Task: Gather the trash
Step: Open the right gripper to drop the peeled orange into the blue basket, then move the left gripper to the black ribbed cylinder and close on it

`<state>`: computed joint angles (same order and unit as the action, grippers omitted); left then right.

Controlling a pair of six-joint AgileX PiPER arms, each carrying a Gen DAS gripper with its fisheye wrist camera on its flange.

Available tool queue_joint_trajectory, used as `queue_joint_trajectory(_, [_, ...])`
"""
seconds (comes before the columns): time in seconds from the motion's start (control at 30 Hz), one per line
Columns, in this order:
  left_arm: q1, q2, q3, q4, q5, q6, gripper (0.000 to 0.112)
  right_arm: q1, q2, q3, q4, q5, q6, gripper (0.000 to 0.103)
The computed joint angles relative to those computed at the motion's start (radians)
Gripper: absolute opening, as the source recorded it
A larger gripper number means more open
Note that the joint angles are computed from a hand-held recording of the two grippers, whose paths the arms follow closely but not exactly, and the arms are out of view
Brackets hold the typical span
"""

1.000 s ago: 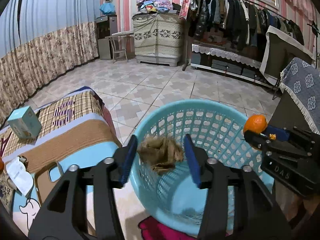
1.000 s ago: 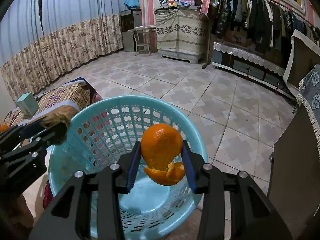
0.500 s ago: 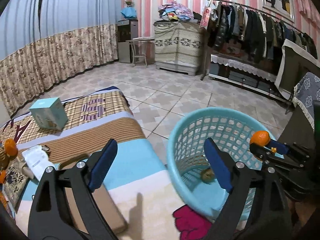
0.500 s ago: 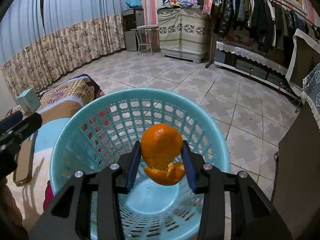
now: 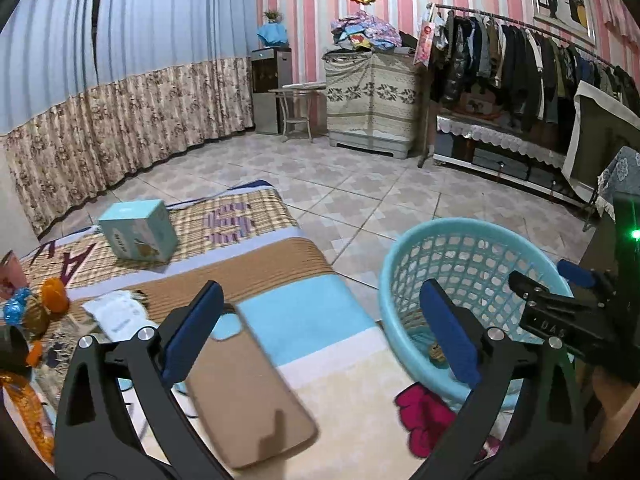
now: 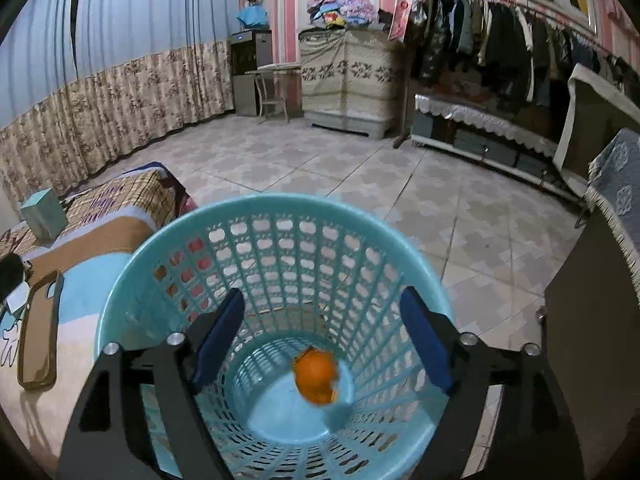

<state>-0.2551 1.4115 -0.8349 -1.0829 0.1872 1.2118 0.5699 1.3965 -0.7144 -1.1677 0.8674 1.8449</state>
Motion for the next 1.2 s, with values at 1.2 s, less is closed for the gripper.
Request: queue_joint_trajectory(1.2, [0.846, 0.445, -0.51, 0.324, 0.246, -0.129, 0.097, 0.327, 0.788, -1.26, 0.275, 0.193, -0.485, 0.095])
